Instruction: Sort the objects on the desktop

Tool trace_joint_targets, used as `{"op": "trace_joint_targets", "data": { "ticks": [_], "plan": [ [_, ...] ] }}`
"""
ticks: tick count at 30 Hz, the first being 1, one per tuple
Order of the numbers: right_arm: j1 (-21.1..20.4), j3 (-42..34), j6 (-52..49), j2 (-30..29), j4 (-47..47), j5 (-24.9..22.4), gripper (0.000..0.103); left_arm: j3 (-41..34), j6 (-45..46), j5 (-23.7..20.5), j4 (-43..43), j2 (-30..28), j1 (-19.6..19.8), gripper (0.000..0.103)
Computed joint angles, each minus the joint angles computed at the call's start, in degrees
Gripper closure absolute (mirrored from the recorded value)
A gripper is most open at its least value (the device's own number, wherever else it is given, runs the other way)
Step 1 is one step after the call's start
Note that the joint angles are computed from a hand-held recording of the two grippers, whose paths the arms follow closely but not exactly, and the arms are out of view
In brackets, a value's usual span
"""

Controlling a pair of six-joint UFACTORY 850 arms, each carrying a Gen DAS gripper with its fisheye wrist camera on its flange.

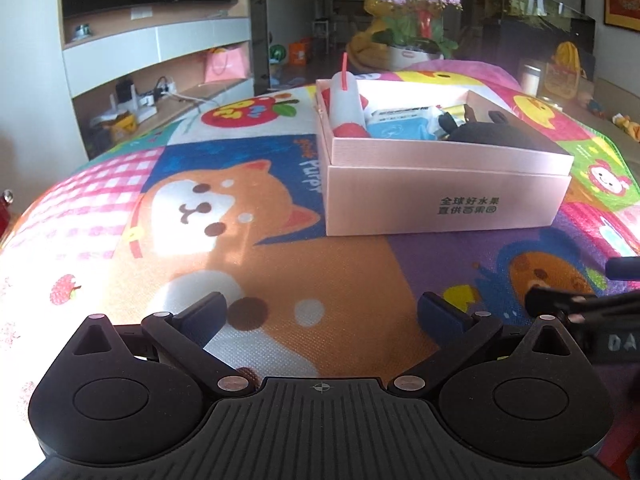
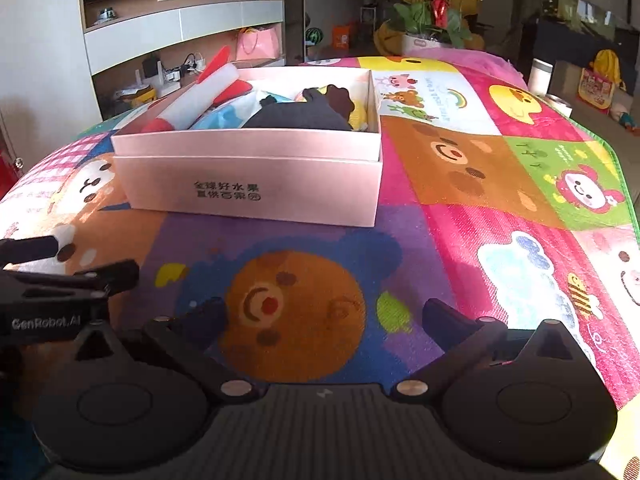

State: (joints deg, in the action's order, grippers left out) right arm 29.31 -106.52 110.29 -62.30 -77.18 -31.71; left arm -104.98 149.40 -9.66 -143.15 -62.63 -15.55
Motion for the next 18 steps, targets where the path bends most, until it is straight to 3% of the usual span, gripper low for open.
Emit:
{"op": "trace_joint_targets", "data": {
  "ticks": [8,18],
  "plan": [
    [0.13,-1.26,5.86,-1.61,-5.11,-2.72,0.000,0.33,3.36,0.17,-3.40,0.20,-0.20,0.000],
    [0.19,-1.86,5.10,-1.91,-4.50,-2.90,0.000,0.08,-0.48,0.06,0.26,0.09,0.05,0.000]
  ]
}}
